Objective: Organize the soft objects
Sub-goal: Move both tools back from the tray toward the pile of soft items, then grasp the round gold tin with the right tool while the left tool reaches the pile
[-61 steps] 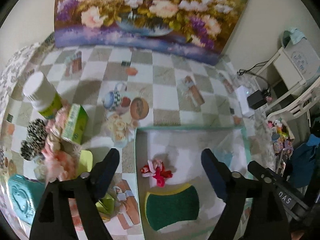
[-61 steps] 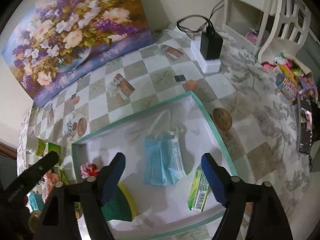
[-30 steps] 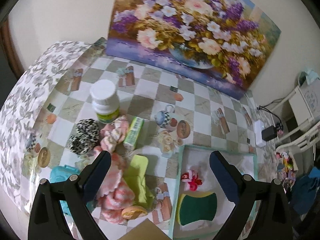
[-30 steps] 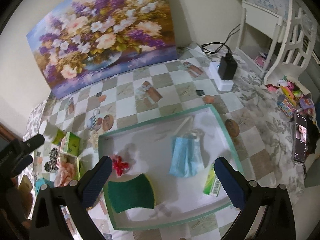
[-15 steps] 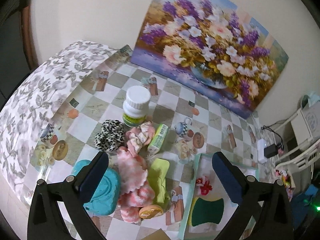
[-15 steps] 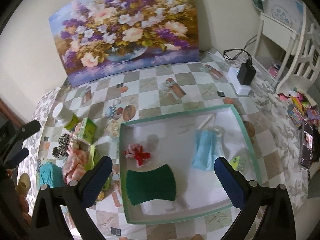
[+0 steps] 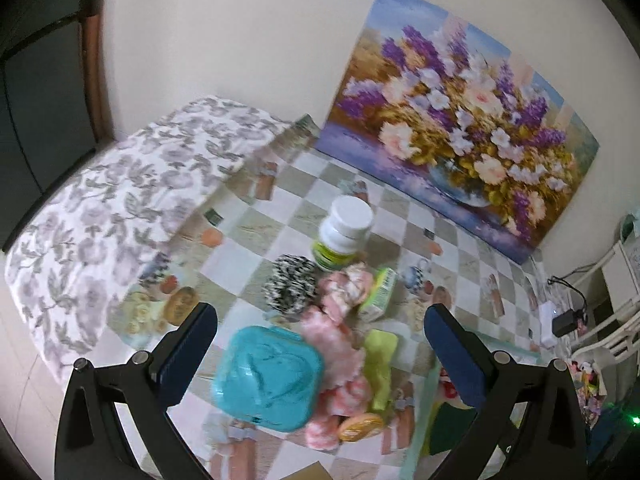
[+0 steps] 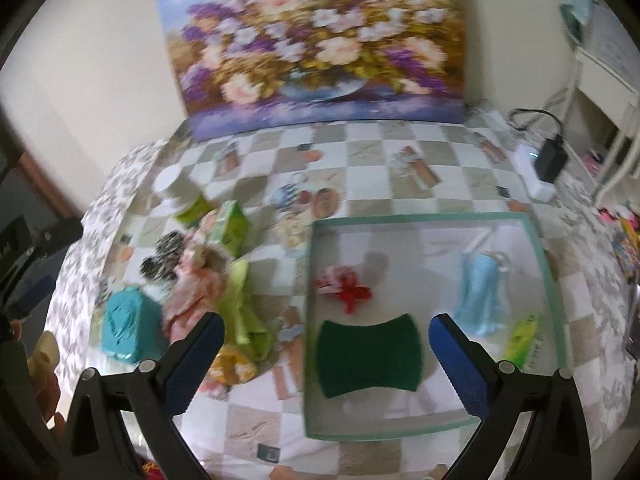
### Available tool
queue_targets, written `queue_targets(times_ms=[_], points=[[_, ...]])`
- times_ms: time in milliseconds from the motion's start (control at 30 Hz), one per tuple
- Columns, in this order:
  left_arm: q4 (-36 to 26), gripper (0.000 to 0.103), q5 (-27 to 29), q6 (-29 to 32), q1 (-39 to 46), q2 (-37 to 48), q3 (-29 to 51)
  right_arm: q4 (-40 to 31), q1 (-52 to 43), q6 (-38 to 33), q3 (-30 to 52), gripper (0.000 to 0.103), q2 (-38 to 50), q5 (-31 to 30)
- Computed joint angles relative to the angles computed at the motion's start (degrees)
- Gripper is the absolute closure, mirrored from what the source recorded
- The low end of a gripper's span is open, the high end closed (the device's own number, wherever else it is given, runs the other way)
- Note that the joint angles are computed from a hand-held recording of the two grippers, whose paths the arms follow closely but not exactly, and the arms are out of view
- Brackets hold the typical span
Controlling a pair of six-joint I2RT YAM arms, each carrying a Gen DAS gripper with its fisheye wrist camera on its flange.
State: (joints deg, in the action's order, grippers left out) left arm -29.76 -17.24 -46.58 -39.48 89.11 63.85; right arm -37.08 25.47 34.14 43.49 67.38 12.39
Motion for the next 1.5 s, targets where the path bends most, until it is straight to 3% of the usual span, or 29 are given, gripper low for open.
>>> queue_targets(times_ms=[400,667,1033,1267,1500], points=[[1.6,0.000,1.6,-0.7,0.7,-4.3,-7.1,6.6,3.9,-1.6,-0.1,0.000,9.5,-8.0],[0.4,0.000,-2.0,-1.8,-3.2,-3.5,-9.1,9.5,6.5,-1.0,-0.5,0.000,14.7,-9.4],[-3.1,0.000,5.0,-4.4,-2.8,1.6,-9.7,12.5,8.4,-0.9,-0.9,0.008,19.6,-11.4],[-1.8,0.000,12.0,-7.2,0.4,3.7,-11.7,14.3,8.6,-0.9,-0.8,0.010,21.4,-12.4],[-1.6,0.000,15.6,-7.9,1.4,5.4,-11.8,15.8,9.3,-1.1,-0.6,0.011,22.6,-11.3]])
